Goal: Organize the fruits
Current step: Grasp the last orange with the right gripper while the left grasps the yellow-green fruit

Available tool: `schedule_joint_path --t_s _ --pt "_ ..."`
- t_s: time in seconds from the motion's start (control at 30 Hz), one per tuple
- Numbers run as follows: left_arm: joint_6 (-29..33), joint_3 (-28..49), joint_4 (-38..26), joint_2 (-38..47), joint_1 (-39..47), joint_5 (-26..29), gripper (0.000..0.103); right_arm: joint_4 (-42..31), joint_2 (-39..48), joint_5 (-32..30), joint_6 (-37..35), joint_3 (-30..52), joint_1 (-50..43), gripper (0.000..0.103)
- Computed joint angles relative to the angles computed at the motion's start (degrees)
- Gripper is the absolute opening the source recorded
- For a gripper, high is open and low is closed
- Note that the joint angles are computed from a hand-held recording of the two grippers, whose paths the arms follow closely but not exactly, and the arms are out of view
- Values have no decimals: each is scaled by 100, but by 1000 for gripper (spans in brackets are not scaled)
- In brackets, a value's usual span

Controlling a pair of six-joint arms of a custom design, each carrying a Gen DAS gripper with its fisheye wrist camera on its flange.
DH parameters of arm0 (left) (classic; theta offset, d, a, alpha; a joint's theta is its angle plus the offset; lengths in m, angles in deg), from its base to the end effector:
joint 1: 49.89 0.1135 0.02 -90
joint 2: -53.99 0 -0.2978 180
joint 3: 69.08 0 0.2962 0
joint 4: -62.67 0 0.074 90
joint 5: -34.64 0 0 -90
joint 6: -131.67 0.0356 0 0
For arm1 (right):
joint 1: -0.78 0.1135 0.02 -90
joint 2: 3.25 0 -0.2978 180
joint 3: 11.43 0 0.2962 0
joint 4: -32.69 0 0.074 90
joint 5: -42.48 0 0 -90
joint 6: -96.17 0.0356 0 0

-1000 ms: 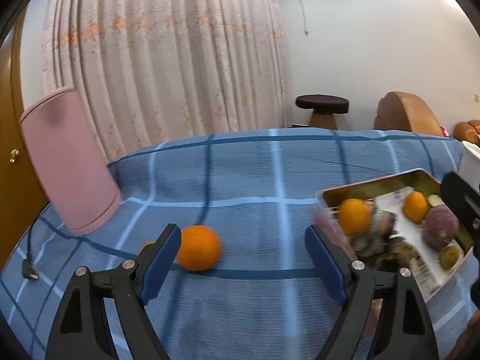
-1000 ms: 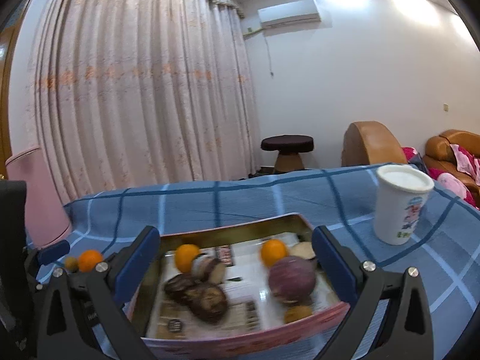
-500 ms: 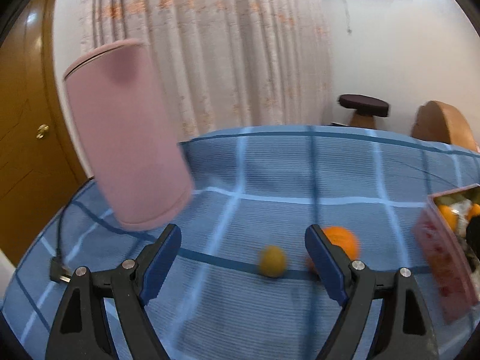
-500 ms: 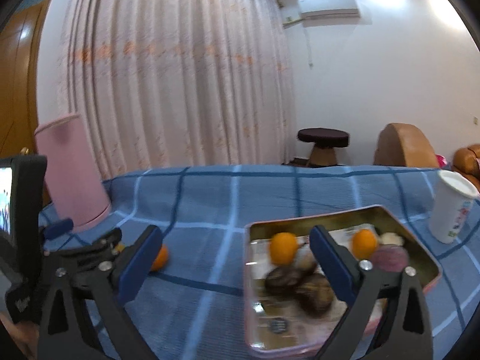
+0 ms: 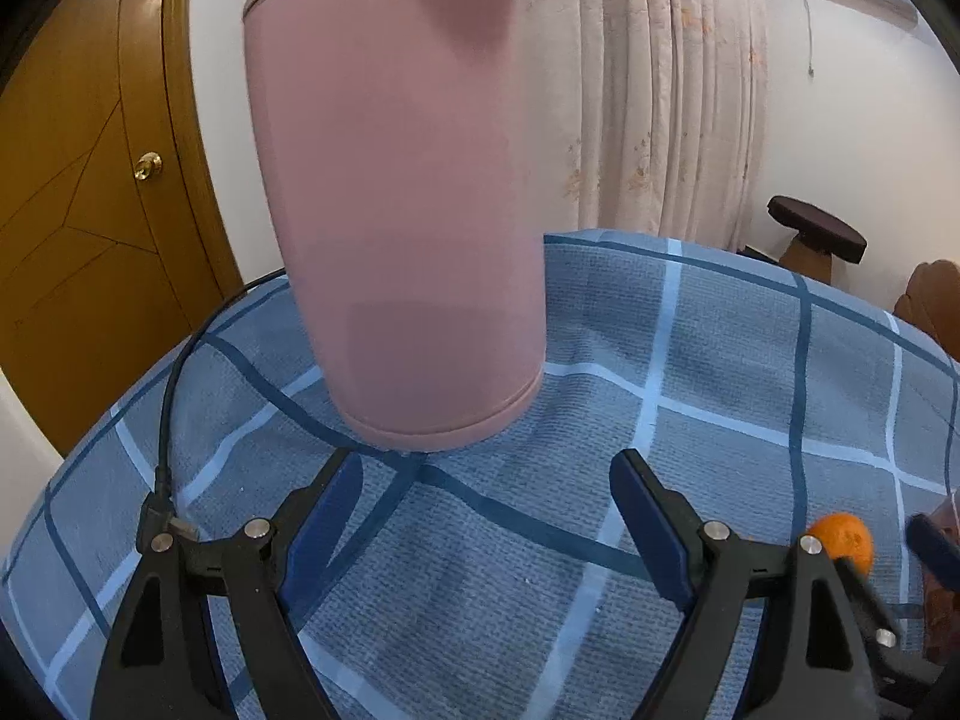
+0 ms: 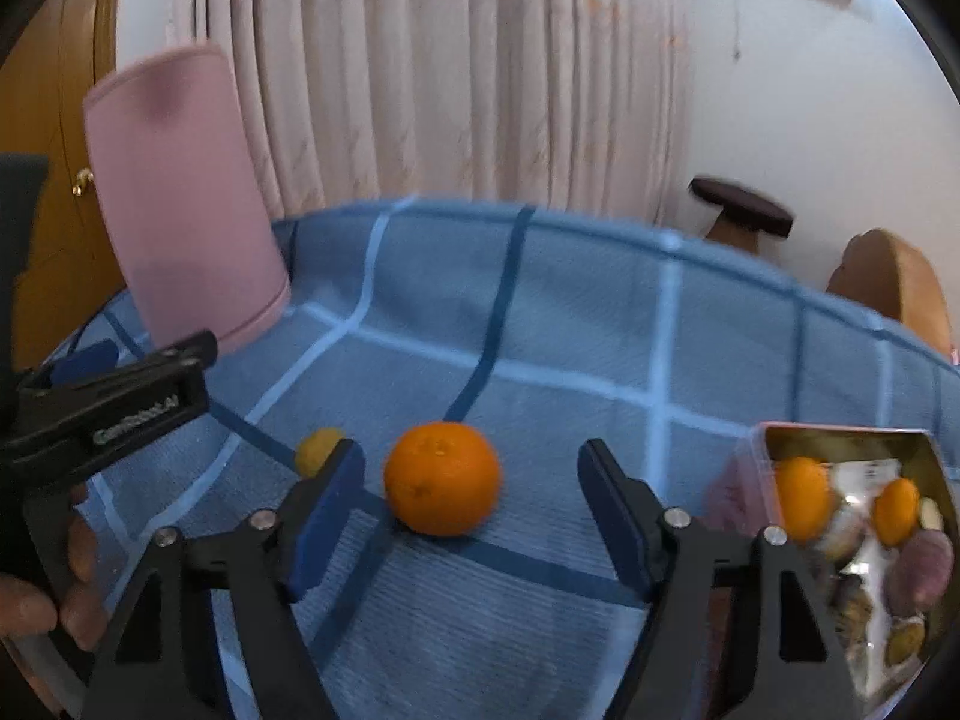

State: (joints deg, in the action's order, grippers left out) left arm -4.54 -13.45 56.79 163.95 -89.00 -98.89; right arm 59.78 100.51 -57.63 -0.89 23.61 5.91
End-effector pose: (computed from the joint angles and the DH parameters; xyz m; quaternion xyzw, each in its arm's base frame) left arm 0.2824 -0.1980 0.0662 -0.1507 0.8899 0.1017 0.4184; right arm 0.2782 0.0312 0.0543 -0.1324 0.8997 0.0735 0.4094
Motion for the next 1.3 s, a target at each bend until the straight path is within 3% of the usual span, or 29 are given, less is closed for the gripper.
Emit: schedule_joint_path --t_s 0.1,0.17,0.3,0.37,0.47,0.63,0.73,0.77,0.9,1.03,1.1,1.3 --pt "120 84 -57 42 -76 -71 86 -682 258 49 42 478 141 68" --pt "272 93 17 52 -95 -77 86 -1198 451 21 55 788 152 51" --pt "624 58 248 39 -145 -61 86 -1271 417 -353 84 751 -80 50" --pt "829 -7 472 10 -175 74 86 -1083 299 -526 114 550 -212 50" --pt "1238 -199 1082 -93 -229 595 86 -29 -178 -858 231 -265 -515 50" --pt "1562 160 935 185 -443 812 86 967 -686 -1162 89 -1216 -973 50" --pt "1689 674 395 592 -541 830 72 1146 -850 -1424 1 -1512 -1313 50" --pt "1712 771 312 691 -520 902 61 1108 -897 -1504 -39 -1554 -1400 50" --pt "1700 1331 -285 1086 -425 1439 54 988 -862 -1554 11 -1514 -1427 50" --pt "1741 1245 -146 1038 -423 1576 42 840 -901 -1581 -11 -1480 -1418 50" --pt "1764 1177 -50 996 -409 1658 29 758 -960 -1602 -43 -1478 -1436 50" --pt "1641 1009 122 861 -474 1452 28 1017 -903 -1589 38 -1529 -1449 50"
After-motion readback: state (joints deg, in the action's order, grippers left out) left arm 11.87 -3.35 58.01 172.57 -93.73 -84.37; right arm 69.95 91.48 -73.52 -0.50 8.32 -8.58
